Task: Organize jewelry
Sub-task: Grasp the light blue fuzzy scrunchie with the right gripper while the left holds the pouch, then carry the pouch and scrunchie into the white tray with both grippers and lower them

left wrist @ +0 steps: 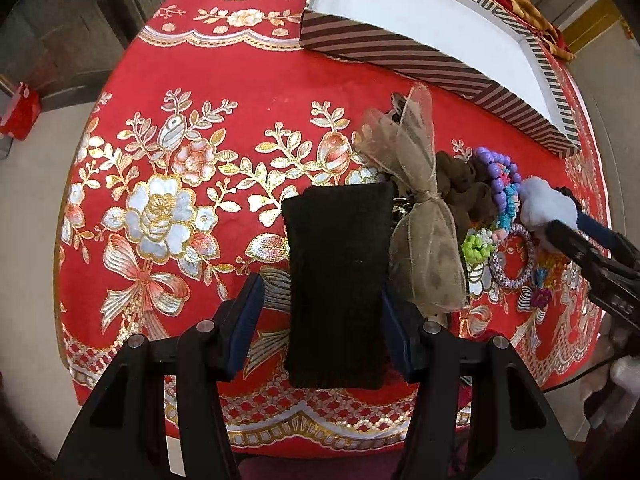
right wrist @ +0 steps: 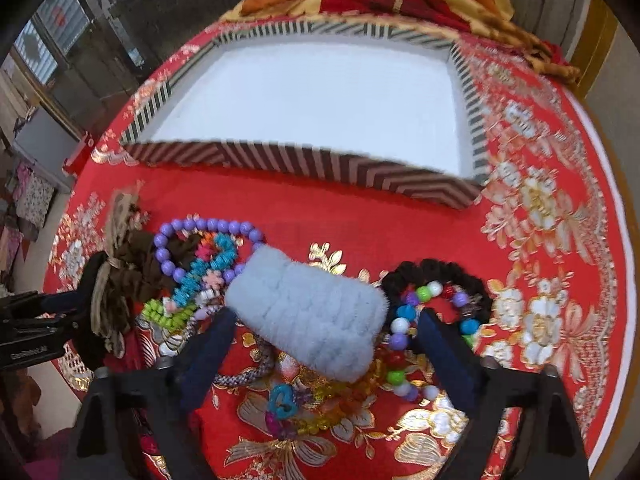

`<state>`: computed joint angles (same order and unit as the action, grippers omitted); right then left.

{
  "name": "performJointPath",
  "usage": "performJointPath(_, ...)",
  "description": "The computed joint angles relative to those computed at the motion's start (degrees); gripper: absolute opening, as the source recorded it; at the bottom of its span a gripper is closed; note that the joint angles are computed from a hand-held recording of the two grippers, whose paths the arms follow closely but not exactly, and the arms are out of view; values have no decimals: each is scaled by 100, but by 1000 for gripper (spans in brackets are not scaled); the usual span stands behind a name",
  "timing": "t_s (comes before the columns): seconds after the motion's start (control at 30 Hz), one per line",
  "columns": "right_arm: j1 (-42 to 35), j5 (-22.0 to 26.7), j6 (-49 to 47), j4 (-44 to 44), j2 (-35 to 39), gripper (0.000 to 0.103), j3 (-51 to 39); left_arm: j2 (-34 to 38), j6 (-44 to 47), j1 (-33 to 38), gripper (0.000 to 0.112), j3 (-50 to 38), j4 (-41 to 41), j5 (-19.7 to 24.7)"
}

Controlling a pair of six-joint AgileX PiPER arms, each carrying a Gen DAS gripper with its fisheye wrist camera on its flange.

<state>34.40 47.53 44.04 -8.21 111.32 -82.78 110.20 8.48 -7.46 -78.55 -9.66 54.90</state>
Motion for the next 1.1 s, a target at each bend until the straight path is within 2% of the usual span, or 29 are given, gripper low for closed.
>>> performJointPath(0.07, -32, -114, -12, 61, 9, 74, 75, 4, 19, -17, 56, 14, 16, -38)
performJointPath(0.17, -43, -309, -13, 60, -150, 55, 251, -14, 90, 16, 55, 46, -54, -69)
performJointPath(0.2, -71, -405, -102, 133, -221, 45, 336, -21, 125, 44, 53, 37, -108, -54)
performJointPath(0.23, -100, -487, -200, 217, -287, 38, 409, -45, 205, 102, 38, 57, -196, -54)
performJointPath(0.27, -121, -526, -233, 253, -358, 37, 482, -59, 276, 145, 30, 54, -271, -19)
performJointPath(0.33, -129, -592, -225, 252, -475, 32, 600, -75, 378, 206, 23, 27, -351, 22)
performJointPath(0.43, -146, -705, -135, 252, -759, 32, 815, -192, 509, 273, 15, 46, -412, -38)
performJointPath(0.67, -145, -682, 73, 52, -1284, 32, 873, -362, 651, 519, 13, -199, -640, 153)
performJointPath(0.77, -187, -696, 23, 102, -1413, 32, 829, -400, 641, 572, 13, -429, -697, 296)
performJointPath(0.8, -172, -746, 58, 103, -1233, 32, 653, -428, 639, 584, 13, -477, -705, 324)
performJointPath(1.0, -517, -1105, -314, 841, -1346, 32, 751, -379, 498, 544, 13, -863, -725, 434)
performJointPath(1.1, -678, -1126, -474, 1098, -1349, 32, 694, -218, 370, 520, 13, -1224, -765, 516)
